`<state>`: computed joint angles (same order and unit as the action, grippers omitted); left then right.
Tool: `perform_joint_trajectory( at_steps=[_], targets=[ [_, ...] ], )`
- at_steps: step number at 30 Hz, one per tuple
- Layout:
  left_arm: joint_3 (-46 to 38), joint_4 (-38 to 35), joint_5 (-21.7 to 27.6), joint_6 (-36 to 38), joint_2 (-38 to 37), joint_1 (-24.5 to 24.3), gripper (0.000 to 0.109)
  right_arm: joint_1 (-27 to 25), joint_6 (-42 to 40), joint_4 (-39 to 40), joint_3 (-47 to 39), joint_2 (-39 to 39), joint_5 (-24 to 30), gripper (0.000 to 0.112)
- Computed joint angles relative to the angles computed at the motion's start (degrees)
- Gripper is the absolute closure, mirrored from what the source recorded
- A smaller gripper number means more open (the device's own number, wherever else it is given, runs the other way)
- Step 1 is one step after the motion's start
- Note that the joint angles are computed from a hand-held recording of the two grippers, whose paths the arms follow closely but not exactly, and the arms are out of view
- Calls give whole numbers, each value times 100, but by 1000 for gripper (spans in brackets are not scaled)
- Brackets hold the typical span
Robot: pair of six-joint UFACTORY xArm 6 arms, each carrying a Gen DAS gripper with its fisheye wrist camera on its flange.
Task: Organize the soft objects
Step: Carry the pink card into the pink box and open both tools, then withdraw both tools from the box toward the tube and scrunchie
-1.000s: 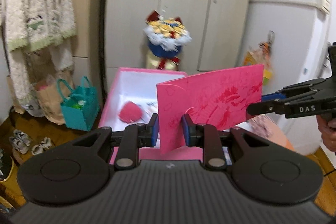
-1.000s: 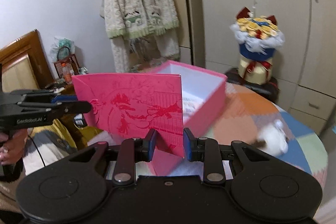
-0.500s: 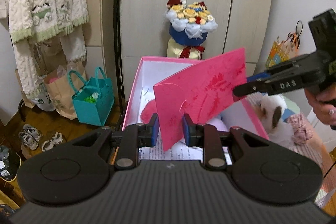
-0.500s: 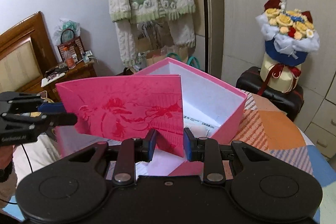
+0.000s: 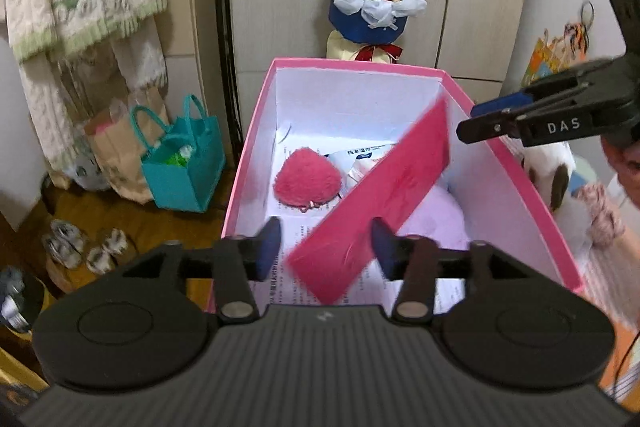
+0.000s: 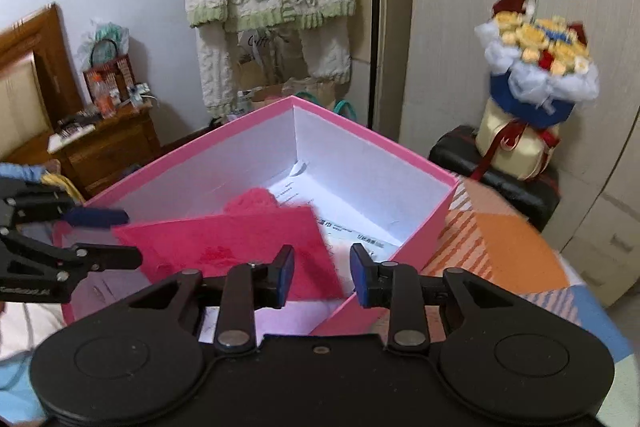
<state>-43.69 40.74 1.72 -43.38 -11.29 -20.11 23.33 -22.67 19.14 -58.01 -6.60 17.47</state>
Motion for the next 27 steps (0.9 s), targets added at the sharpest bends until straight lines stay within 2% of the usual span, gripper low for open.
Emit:
perform_joint_trajectory(
  at_steps=[3, 5, 7, 12, 16, 22, 27],
  targets=[
    [-49, 1112, 261, -742, -193, -24, 50, 117, -49, -28, 186, -253, 91, 67],
    [-75, 1787, 405, -1263, -366, -49, 44, 196, 270, -424, 300, -429, 171, 65],
    [-15, 1890, 481, -1244, -579, -103, 44, 262, 499, -663, 408, -633, 264, 62],
    [414, 325, 488, 417, -1259, -383, 42, 392, 622, -615, 670, -1269, 635, 57],
    [770, -1191, 679, 1924, -1905, -788, 42, 461, 1035, -903, 937, -1887, 892, 52],
    [1164, -1742, 912, 2535, -2721, -1313, 36, 510, 1565, -1327, 1542, -2962, 1018, 43],
    [1342, -2155, 1051, 3009, -3063, -1793, 35, 518, 2160, -1874, 2156, -3974, 1202, 40]
  ],
)
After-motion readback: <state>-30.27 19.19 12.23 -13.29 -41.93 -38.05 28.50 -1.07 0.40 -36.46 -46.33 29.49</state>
